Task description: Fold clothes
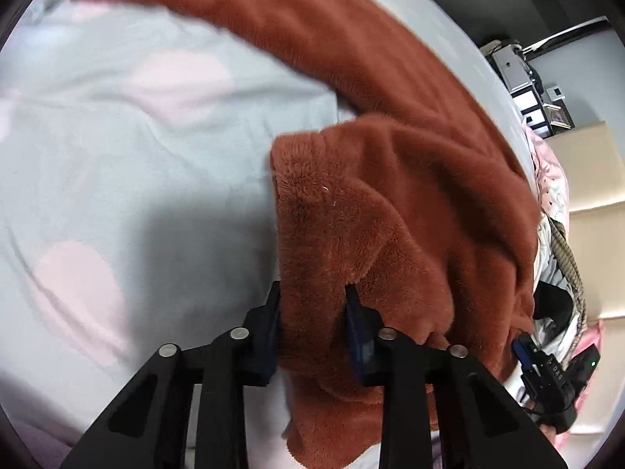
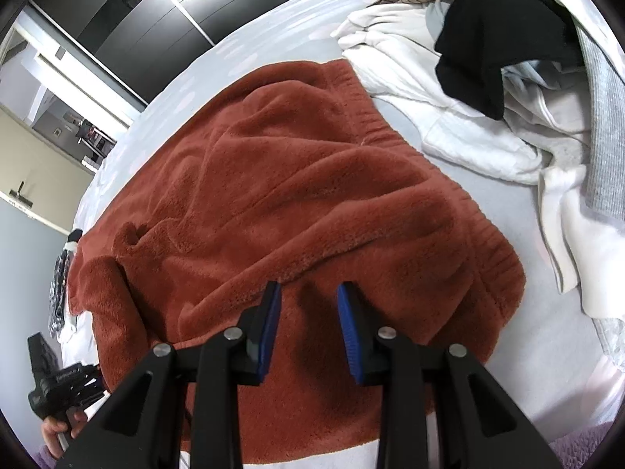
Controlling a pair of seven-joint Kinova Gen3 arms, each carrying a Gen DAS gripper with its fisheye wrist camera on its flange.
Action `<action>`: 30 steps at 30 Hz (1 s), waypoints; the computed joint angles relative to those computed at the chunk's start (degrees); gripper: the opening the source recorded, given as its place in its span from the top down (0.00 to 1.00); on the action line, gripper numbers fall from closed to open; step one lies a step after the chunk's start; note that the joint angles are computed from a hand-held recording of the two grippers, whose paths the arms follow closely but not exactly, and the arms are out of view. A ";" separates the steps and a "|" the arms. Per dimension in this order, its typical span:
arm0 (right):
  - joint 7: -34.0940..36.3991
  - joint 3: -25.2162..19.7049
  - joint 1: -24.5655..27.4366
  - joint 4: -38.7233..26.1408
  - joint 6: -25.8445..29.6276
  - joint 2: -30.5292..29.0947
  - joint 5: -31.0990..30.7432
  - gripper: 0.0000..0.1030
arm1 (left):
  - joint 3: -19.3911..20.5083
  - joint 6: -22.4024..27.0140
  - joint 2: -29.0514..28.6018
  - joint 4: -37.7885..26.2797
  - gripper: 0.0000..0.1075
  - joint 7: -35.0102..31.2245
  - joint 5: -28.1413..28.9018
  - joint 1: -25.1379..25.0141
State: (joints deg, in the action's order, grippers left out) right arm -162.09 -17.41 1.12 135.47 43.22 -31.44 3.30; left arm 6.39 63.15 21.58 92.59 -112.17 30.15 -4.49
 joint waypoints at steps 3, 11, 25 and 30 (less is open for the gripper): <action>-1.14 0.49 1.16 1.19 -0.09 -2.68 -0.59 0.71 | 0.03 0.13 -4.04 1.67 0.75 -4.76 5.54 -4.02; -1.79 -0.16 4.45 1.18 2.85 -7.75 -2.37 0.71 | -5.01 8.25 -9.38 -9.18 0.75 -9.11 10.43 -10.70; 6.20 14.12 2.22 -3.74 19.98 -6.59 -7.46 0.71 | -8.98 12.35 -1.78 -29.53 0.75 -5.41 -6.10 -19.79; 8.75 17.48 4.48 -2.87 22.87 -8.62 -8.78 0.56 | -8.45 11.54 2.89 -30.85 0.75 -3.36 -10.57 -20.58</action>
State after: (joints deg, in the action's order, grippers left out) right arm -153.34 0.06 5.59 132.60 66.09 -40.06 -5.48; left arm -2.06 74.70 24.46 61.74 -115.53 19.58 -25.07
